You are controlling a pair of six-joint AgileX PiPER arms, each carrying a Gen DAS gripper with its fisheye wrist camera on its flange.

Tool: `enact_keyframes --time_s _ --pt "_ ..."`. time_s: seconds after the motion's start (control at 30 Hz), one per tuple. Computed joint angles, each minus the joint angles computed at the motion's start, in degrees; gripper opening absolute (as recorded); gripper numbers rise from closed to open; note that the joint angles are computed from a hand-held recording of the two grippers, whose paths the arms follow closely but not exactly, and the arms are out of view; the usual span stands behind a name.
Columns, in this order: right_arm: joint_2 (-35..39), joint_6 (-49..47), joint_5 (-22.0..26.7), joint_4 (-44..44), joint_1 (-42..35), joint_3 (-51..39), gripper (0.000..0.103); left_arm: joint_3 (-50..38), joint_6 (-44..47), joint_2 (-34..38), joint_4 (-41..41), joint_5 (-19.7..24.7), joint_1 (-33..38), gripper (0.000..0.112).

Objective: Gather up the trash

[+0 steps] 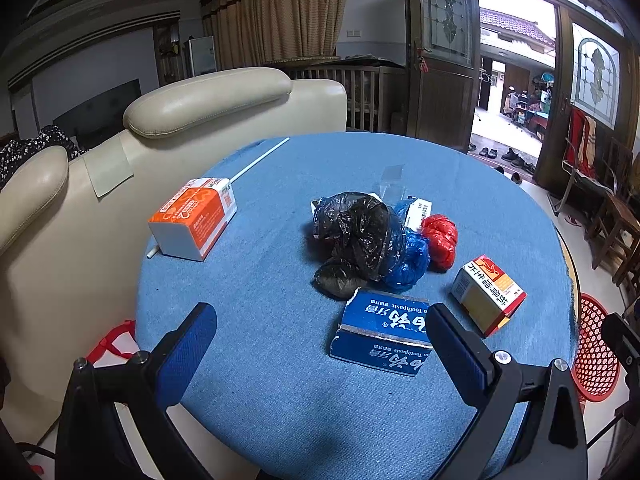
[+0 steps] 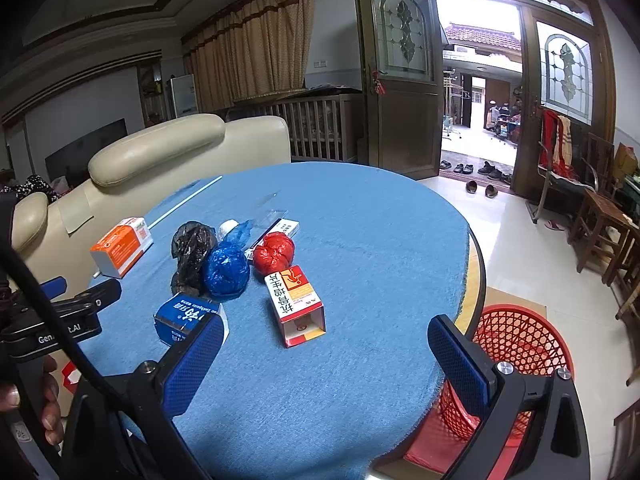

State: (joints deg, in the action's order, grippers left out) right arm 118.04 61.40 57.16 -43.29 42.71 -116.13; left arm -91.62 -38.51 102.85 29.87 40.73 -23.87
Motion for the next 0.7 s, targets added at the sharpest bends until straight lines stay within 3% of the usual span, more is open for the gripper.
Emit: enact_keyframes --time_s 0.7 --pt "-1.26 1.06 -3.20 0.65 -0.83 3.34 0.103 0.11 -0.01 0.51 0.10 0.08 -0.66 0.103"
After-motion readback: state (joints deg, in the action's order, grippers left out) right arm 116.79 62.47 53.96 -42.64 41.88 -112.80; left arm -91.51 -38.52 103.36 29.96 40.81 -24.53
